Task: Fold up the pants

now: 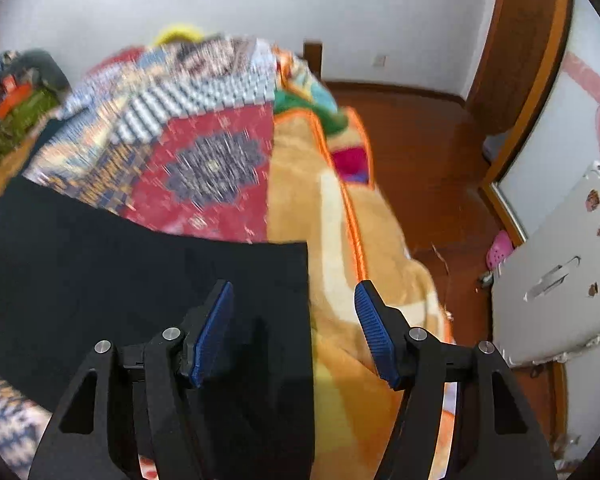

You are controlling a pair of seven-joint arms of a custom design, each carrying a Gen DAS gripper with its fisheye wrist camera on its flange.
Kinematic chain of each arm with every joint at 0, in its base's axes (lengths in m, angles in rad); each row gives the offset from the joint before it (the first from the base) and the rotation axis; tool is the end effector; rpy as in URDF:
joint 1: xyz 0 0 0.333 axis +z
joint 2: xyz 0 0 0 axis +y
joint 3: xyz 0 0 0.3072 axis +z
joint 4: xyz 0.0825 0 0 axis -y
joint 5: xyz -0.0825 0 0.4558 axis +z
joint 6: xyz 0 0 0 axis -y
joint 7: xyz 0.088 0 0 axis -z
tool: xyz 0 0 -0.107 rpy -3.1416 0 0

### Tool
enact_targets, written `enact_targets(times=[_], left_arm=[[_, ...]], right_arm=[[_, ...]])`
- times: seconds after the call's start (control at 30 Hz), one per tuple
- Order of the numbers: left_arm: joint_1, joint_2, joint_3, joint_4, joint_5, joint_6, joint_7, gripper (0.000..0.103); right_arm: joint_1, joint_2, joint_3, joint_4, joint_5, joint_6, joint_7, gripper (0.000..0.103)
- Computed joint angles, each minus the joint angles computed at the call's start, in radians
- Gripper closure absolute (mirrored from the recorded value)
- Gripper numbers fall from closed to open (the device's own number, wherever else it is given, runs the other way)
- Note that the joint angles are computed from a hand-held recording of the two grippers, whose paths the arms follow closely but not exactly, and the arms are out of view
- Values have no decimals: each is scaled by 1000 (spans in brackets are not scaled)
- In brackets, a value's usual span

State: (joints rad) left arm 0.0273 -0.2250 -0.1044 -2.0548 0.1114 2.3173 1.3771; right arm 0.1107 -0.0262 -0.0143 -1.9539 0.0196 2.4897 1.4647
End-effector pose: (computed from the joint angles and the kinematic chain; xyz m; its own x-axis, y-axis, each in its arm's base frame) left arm 0.5999 -0.0480 0.5599 0.0679 -0.9969 -0.0392 -0.8775 -0.0409 -0.4779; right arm 0.6588 0.0635 0.5167 0.1783 -0.9833 0.0378 -0.8295 -0.1708 -0.5317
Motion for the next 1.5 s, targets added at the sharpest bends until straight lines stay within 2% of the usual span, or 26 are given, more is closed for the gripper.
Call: enact_targets(times=[0.07, 0.13, 0.23, 0.27, 0.37, 0.5, 0.73, 0.8, 0.83, 0.87, 0.93, 1.0, 1.1, 1.2, 1.3, 1.37, 1.43, 1.5], left_arm=[[6, -2, 19, -7, -37, -15, 11, 15], [11, -3, 24, -17, -53, -27, 15, 15], [16, -11, 27, -45, -70, -19, 19, 10], [19, -18, 25, -58, -67, -2, 7, 8], [21, -20, 25, -69, -77, 16, -7, 5], [23, -23, 26, -81, -94, 34, -20, 4], [25, -34, 18, -99, -69, 58, -33, 4], [25, -38, 18, -104, -70, 61, -42, 4], [24, -41, 19, -108, -73, 62, -43, 4], [23, -44, 21, -111, -77, 63, -44, 4], [21, -55, 25, -122, -87, 64, -36, 4], [17, -69, 32, -132, -106, 62, -14, 4], [12, -100, 56, -155, -160, 66, 41, 4], [43, -135, 60, -175, -150, 83, 18, 4], [101, -169, 56, -188, -73, 109, -31, 4], [139, -174, 54, -184, -16, 112, -60, 4], [177, -170, 64, -176, 33, 115, -76, 4], [196, -146, 88, -158, 36, 108, -67, 4]], right_arm=[[-1, 33, -1, 19, 9, -39, 1, 59], [-3, 56, -2, 22, 30, -66, -4, 66], [-4, 21, 0, -39, 67, 0, -12, 76], [-3, 12, 0, -52, 65, 16, -8, 86], [-1, -13, 3, -88, 11, 61, 13, 95], [0, -22, 3, -98, -24, 88, 20, 98], [-20, -58, 9, -119, -167, 219, 126, 100], [-26, -36, 14, -98, -232, 218, 180, 100], [-28, -16, 13, -78, -258, 191, 207, 100], [-26, 2, 11, -62, -253, 169, 208, 100], [-20, 52, 3, -9, -178, 65, 160, 100], [-11, 73, 0, 8, -211, 12, 171, 100], [-1, 47, -1, -12, -255, 35, 166, 99], [10, 19, 9, -1, -255, 57, 131, 94], [33, 7, 25, 48, -131, 74, 29, 74], [55, 5, 37, 77, -17, 92, -60, 56], [82, 18, 52, 121, 110, 92, -157, 49], [104, 39, 66, 167, 207, 81, -233, 47]])
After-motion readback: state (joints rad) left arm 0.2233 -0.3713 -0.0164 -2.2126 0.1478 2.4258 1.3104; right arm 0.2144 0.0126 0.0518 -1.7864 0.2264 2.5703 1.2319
